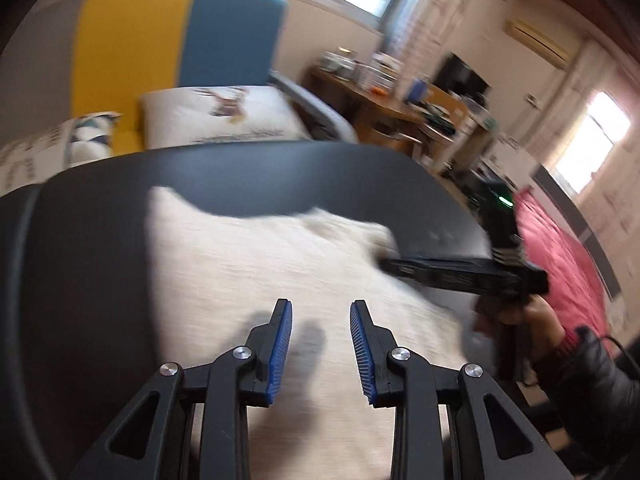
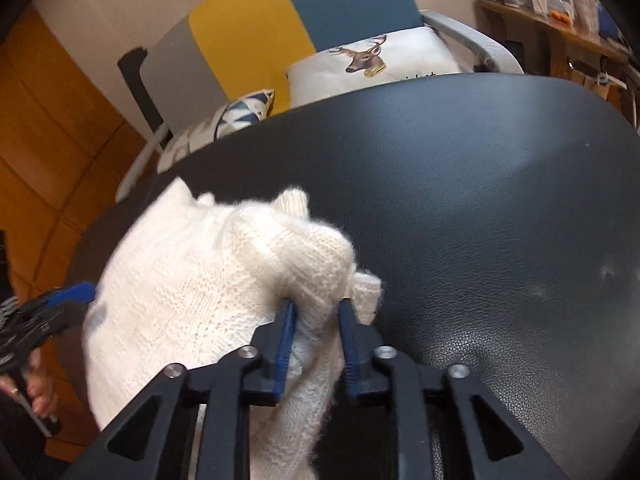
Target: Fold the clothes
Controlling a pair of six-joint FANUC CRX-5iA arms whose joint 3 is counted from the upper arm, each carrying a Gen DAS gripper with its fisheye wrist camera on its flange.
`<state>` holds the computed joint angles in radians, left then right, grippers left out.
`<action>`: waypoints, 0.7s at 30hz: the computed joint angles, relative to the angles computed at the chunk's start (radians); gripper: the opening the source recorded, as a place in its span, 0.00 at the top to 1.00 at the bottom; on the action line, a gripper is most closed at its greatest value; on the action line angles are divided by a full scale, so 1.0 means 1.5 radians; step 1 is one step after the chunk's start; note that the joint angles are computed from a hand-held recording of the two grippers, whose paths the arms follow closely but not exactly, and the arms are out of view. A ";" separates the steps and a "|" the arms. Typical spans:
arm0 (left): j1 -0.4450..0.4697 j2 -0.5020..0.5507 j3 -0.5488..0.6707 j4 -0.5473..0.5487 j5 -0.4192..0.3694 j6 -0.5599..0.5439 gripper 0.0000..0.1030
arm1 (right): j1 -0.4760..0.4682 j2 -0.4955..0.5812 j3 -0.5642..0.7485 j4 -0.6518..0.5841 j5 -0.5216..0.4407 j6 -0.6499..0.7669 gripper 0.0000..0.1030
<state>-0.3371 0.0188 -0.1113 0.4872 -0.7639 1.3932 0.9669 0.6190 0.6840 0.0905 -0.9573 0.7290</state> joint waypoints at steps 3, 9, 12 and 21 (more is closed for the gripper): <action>0.015 0.013 0.021 -0.025 -0.017 0.012 0.70 | 0.017 -0.039 -0.067 0.095 0.053 -0.061 0.77; 0.000 0.041 0.054 -0.082 -0.030 0.027 0.70 | 0.034 -0.045 0.001 -0.028 0.053 0.143 0.78; -0.005 0.041 0.050 -0.089 -0.025 0.034 0.70 | 0.055 -0.005 0.068 -0.022 -0.055 0.183 0.78; -0.013 0.025 0.016 -0.098 0.009 0.075 0.69 | 0.048 -0.027 -0.013 -0.034 -0.049 0.131 0.80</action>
